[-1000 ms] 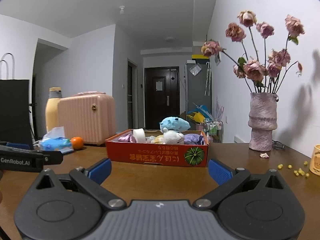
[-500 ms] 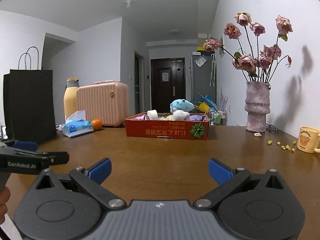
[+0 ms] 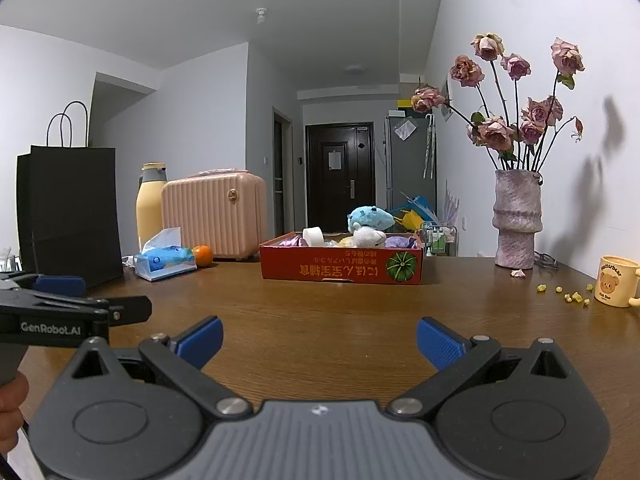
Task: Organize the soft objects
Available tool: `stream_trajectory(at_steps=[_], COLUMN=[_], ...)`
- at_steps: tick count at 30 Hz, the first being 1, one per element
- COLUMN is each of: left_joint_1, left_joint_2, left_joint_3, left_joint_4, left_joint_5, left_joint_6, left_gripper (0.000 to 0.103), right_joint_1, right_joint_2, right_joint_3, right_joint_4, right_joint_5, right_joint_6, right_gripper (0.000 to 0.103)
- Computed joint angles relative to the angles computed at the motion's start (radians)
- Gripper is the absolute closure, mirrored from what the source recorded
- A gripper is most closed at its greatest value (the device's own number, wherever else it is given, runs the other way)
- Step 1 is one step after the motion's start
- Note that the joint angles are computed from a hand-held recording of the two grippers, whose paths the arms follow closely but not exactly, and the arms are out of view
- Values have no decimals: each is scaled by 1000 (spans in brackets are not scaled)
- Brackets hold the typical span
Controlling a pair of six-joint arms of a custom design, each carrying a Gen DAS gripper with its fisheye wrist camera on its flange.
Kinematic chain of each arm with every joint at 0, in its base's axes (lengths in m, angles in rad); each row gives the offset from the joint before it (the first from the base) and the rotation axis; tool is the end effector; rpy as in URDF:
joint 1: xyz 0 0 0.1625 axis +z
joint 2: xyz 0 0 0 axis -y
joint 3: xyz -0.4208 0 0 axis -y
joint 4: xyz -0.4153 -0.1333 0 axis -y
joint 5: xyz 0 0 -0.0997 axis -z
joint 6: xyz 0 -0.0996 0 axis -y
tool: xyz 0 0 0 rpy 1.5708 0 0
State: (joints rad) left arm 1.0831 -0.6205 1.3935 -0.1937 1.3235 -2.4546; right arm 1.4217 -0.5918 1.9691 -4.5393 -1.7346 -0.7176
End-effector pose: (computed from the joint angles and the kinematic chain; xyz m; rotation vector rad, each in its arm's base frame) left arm -0.1727 -0.6621 -0.0191 1.2460 2.1750 -1.3149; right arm 0.0377 -0.5369 0.0914 0.3612 -1.7759 1.6106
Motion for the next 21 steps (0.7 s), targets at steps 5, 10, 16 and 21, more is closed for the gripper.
stream_trajectory(at_steps=[5,10,16,21], left_joint_1=[-1,-2,-1,-1], left_joint_2=[-3,-6,-7,-7], left_joint_3=[8,14,15,17], left_joint_4=[-9,-15,-16,-20], left_joint_5=[4,8,12,12], left_joint_6=[7,12,15,16], left_gripper=[0,0,0,0], right_joint_1=[-3,-3,-3,-3], right_joint_2=[-1,-1,-2,-2], right_joint_3=[2,2,2,2], right_joint_4=[-1,-2,-1,0], right_joint_5=[2,3,4,3], right_joint_6=[7,7,8,8], right_gripper=[0,0,0,0])
